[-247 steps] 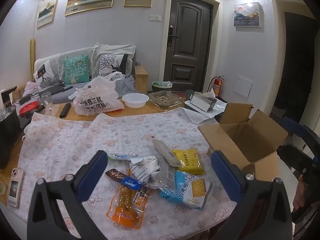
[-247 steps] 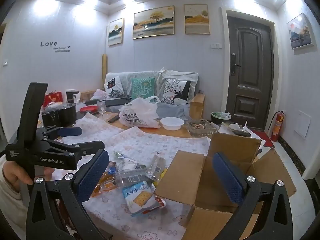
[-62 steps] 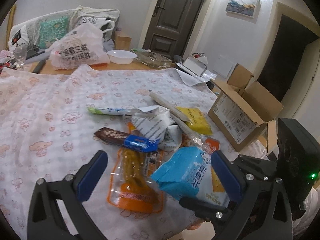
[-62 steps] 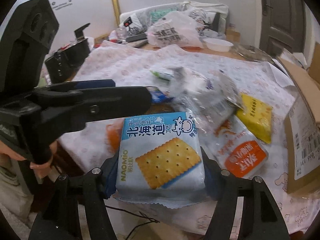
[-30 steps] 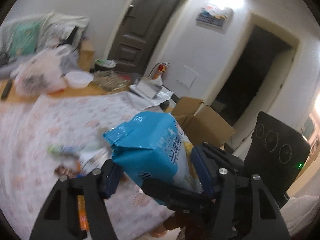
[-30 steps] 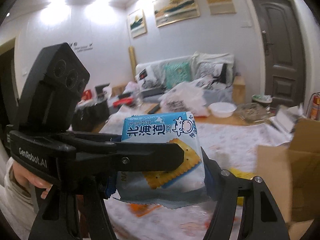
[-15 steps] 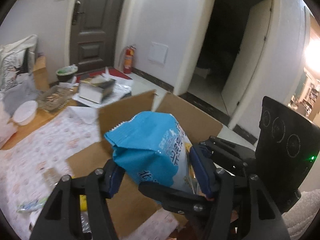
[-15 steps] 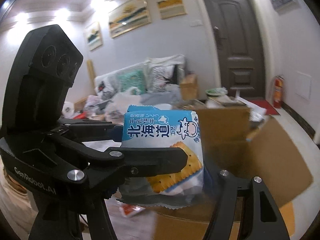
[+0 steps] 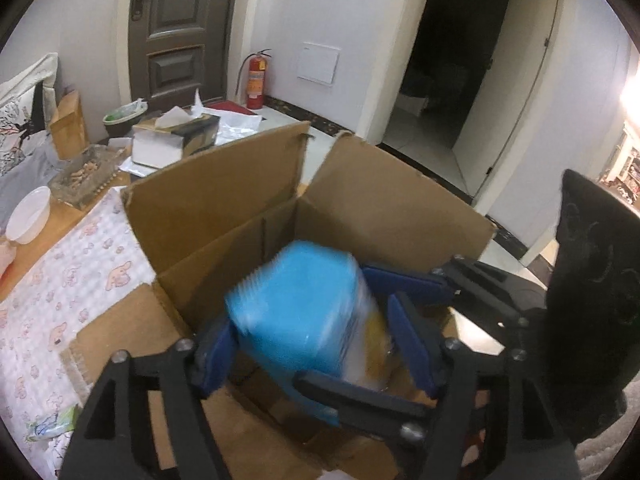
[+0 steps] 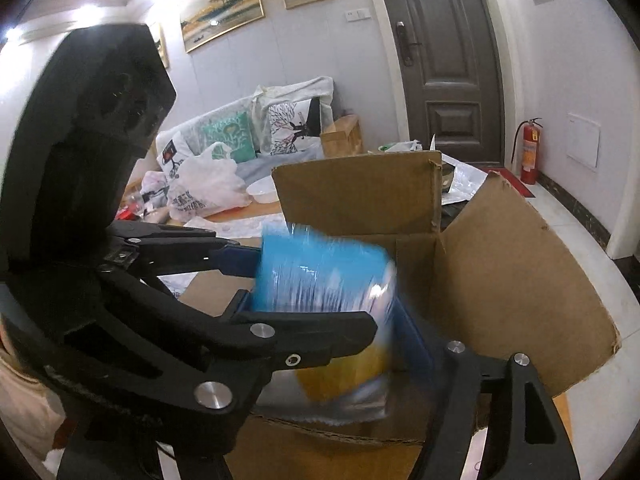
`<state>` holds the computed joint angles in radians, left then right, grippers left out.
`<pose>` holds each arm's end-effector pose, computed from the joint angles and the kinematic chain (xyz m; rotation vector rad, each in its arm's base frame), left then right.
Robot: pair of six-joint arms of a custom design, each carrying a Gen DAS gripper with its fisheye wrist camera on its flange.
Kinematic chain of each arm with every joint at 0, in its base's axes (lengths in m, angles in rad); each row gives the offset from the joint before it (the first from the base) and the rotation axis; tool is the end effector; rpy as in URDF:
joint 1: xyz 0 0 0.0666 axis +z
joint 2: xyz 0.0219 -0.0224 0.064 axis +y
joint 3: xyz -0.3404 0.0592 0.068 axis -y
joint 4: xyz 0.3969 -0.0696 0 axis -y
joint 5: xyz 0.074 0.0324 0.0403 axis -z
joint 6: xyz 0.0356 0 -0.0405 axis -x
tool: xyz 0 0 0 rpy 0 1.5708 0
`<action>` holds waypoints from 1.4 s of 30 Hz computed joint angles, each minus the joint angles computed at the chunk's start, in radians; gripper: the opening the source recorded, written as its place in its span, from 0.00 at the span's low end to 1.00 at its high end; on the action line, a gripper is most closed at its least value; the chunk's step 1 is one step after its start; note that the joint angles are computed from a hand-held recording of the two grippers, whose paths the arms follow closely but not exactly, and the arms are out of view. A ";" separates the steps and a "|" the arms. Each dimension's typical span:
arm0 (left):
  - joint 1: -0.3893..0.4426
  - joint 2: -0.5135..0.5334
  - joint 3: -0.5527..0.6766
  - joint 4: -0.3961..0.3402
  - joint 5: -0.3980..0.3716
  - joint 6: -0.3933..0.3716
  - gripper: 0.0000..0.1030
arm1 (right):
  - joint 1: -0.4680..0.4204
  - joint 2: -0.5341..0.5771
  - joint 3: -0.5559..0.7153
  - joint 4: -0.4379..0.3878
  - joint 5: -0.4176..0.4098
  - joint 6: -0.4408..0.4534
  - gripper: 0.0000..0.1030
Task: Organize snacks
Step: 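Carry the cracker pack into the cardboard box and open the right gripper, then move the right gripper back over the orange spicy-strip pack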
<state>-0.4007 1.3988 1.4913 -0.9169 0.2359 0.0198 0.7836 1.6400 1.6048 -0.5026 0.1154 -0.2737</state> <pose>0.4565 -0.2028 0.4344 0.5677 2.3522 -0.4776 0.4309 0.4230 0.3953 -0.4730 2.0939 0.5075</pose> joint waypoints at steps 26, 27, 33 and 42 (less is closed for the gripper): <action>0.433 -0.465 -0.346 0.068 0.050 -0.006 0.78 | 0.206 0.204 0.350 -0.140 0.009 0.117 0.74; 0.452 -0.479 -0.360 0.068 0.056 -0.008 0.78 | 0.216 0.228 0.382 -0.158 0.006 0.121 0.74; 0.653 -0.542 -0.474 0.057 0.154 -0.052 0.78 | 0.272 0.445 0.677 -0.334 -0.032 0.128 0.74; 0.774 -0.487 -0.599 0.058 0.242 -0.078 0.78 | 0.294 0.796 1.176 -0.635 -0.126 0.091 0.74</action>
<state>0.3733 0.9123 0.8923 -0.8592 0.4784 -0.0582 1.0777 2.4360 2.7807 -1.1380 -0.0107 -0.1825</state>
